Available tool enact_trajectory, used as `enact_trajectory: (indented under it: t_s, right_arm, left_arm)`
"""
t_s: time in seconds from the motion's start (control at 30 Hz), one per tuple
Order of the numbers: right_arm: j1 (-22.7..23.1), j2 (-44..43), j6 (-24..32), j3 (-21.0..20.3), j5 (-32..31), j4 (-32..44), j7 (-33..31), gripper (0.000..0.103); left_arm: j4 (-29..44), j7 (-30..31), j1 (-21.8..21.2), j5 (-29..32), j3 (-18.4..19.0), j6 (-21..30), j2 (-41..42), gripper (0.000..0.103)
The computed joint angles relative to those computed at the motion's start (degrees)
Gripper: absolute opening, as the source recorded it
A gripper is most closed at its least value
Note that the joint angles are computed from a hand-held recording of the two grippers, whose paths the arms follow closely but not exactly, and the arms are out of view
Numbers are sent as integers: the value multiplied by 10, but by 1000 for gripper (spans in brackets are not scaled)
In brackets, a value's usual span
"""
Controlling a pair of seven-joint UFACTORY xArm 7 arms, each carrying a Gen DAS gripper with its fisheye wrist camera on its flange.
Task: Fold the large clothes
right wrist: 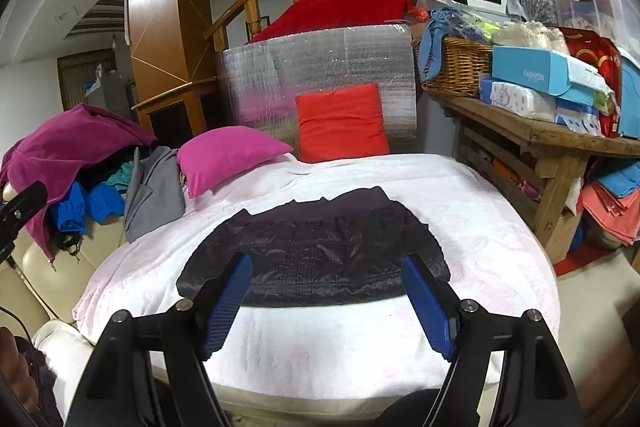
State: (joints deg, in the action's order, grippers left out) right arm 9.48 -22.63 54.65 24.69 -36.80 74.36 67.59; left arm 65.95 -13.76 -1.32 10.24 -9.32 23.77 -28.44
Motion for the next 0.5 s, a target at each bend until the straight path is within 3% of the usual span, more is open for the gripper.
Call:
enact_trajectory:
  t_s: [0.5]
  right_arm:
    - [0, -3, -9, 2, -8, -6, 13, 80]
  left_arm:
    - [-3, -22, 10, 19, -14, 11, -8, 102]
